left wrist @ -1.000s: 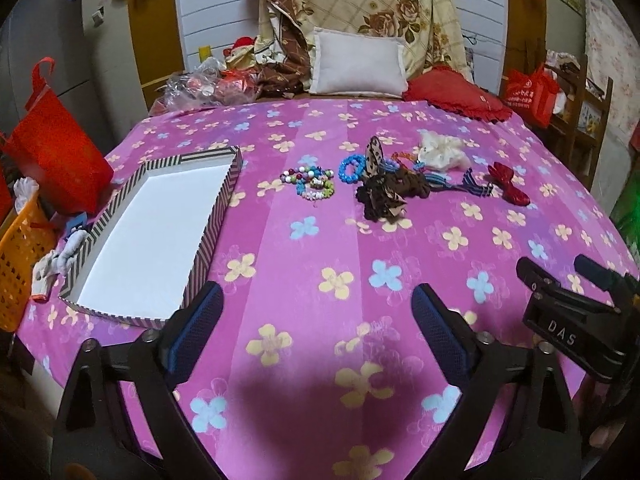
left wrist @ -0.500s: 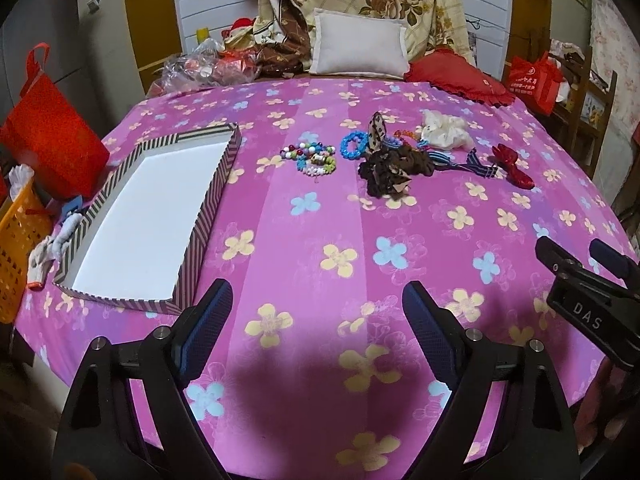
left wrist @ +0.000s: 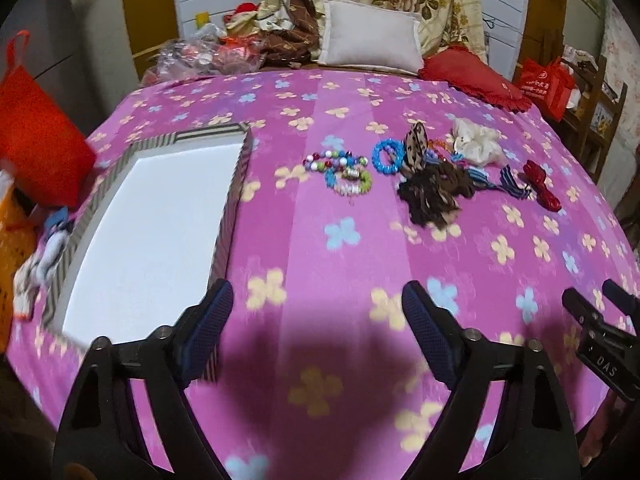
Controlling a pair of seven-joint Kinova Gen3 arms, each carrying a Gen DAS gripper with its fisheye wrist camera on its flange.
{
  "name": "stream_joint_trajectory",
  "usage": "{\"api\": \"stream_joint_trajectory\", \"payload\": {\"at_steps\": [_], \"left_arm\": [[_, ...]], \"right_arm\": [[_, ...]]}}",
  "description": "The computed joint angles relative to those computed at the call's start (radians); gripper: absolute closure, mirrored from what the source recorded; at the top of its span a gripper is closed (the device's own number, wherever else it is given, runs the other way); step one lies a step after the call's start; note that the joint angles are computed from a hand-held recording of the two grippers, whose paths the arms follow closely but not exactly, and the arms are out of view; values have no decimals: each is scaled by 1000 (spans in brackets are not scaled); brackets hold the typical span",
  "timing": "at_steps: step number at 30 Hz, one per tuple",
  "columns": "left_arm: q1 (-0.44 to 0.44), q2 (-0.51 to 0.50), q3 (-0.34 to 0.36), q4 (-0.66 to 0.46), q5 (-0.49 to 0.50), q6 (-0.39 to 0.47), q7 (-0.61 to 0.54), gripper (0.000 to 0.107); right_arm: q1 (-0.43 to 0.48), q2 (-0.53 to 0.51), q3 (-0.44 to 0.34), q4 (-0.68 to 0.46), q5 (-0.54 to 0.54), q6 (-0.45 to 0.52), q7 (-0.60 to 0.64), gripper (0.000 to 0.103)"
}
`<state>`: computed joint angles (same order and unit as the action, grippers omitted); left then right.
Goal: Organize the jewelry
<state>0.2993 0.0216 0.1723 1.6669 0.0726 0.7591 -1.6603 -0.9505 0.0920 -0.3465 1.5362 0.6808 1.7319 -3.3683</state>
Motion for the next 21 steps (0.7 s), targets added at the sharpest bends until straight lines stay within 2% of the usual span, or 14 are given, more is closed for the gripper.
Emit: {"api": "stream_joint_trajectory", "payload": {"at_steps": [3,7,9,11,14,18,21], "left_arm": [[-17,67,-3,-78,55,44,-83,38],[-23,165,-3,-189,71,79,-134,38],[-41,223,6,-259,109,120,-162,39],[-58,287,14,-336,154,170,-182,39],[-53,349,12,-413,170,209,-175,39],[-102,373,35,-424,258,215,-227,39],[-113,372,41,-408,289,209,-268,39]], "right_arm": [[39,-19,18,10,-16,-60,40,20],[102,-49,32,28,-28,-167,100,21],[133,-56,37,33,-36,-223,132,30],[167,-62,46,41,-52,-292,157,31],[208,-64,54,50,-66,-372,188,31],[247,-53,67,51,-76,-457,255,31],[256,-32,78,38,-46,-458,290,31]]}}
